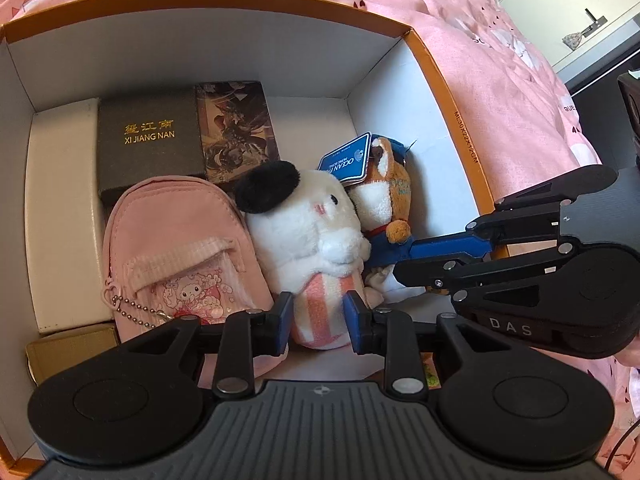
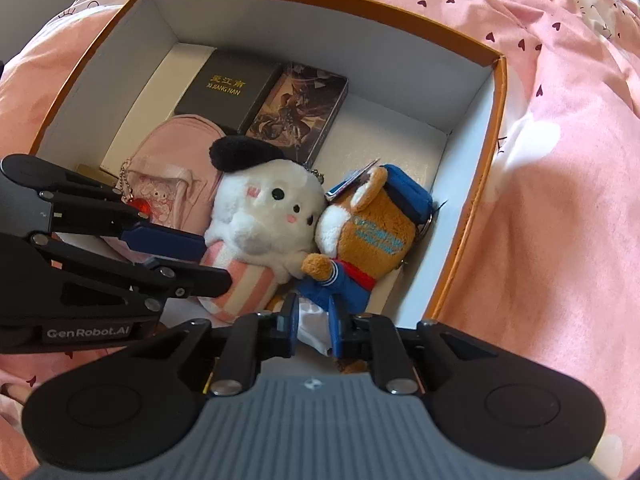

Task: Organize objects
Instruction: 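Lower both plushes into the shoebox and open both grippers, then withdraw both grippers from the shoebox toward the tape measure and fruit keychain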

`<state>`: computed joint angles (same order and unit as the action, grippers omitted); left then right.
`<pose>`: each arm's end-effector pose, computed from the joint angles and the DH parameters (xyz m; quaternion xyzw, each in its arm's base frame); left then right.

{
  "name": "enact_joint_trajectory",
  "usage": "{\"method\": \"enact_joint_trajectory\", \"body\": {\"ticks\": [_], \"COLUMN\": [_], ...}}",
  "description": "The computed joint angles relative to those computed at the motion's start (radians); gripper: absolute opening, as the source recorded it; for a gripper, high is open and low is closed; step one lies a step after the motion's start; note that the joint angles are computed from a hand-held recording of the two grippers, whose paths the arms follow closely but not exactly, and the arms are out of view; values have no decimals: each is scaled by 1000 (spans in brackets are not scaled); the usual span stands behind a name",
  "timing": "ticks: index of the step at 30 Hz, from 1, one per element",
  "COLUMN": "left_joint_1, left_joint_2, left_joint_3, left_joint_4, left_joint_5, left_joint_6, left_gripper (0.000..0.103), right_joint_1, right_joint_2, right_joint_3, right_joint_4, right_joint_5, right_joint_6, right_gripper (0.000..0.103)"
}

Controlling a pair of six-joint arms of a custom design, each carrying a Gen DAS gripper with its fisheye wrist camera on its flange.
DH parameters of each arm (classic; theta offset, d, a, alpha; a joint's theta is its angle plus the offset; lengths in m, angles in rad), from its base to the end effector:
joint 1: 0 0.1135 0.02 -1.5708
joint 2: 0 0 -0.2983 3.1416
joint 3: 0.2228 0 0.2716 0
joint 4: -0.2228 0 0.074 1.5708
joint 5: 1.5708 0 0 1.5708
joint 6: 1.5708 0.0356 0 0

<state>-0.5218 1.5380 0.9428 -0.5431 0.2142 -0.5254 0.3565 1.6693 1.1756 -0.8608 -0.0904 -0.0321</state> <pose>0.2639 -0.1605 0.2140 0.0212 0.9712 -0.1971 0.1326 0.3124 0.1198 0.2308 -0.1965 0.9735 0.0617 0.0992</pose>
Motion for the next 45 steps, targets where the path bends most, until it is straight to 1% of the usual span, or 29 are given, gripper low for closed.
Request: {"method": "enact_joint_trajectory", "body": {"ticks": [2, 5, 10, 13, 16, 19, 21, 23, 24, 29, 31, 34, 38, 40, 42, 45], "left_joint_1": [-10, -25, -65, -104, -146, -192, -221, -251, -262, -331, -358, -390, -409, -412, -391, -356], "left_joint_2": [0, -5, -57, -124, -206, -276, -309, -330, -343, -373, -391, -416, -418, -409, -402, -417], "left_joint_3": [-3, -11, -44, -69, -95, -105, -107, -104, -105, -124, -147, -188, -235, -257, -284, -345], "left_joint_4": [0, 14, 45, 55, 65, 56, 45, 30, 18, -9, -10, -2, 10, 3, 10, 46], "left_joint_5": [-16, -37, -113, -201, -281, -340, -363, -373, -374, -394, -396, -398, -387, -377, -339, -279], "left_joint_6": [-24, -56, -87, -99, -117, -130, -132, -129, -128, -142, -155, -180, -214, -232, -242, -268], "left_gripper": [35, 36, 38, 38, 42, 43, 43, 43, 43, 43, 43, 43, 43, 43, 43, 44], "right_joint_1": [9, 11, 13, 19, 31, 44, 52, 61, 69, 145, 167, 224, 324, 354, 378, 422], "right_joint_2": [-2, -5, -34, -102, -201, -310, -379, -449, -478, -608, -645, -699, -720, -728, -729, -713], "right_joint_3": [-7, -14, -32, -74, -129, -187, -223, -266, -285, -392, -429, -493, -561, -591, -615, -636], "right_joint_4": [8, 13, 21, 48, 88, 129, 145, 165, 172, 219, 226, 238, 237, 240, 242, 216], "right_joint_5": [11, 19, 17, 18, 26, 31, 30, 27, 32, 119, 139, 197, 300, 321, 342, 406], "right_joint_6": [3, 1, 13, 33, 63, 114, 153, 194, 212, 325, 379, 464, 538, 567, 610, 669], "right_gripper": [15, 15, 17, 17, 17, 26, 27, 34, 35, 40, 44, 47, 47, 48, 56, 57]}}
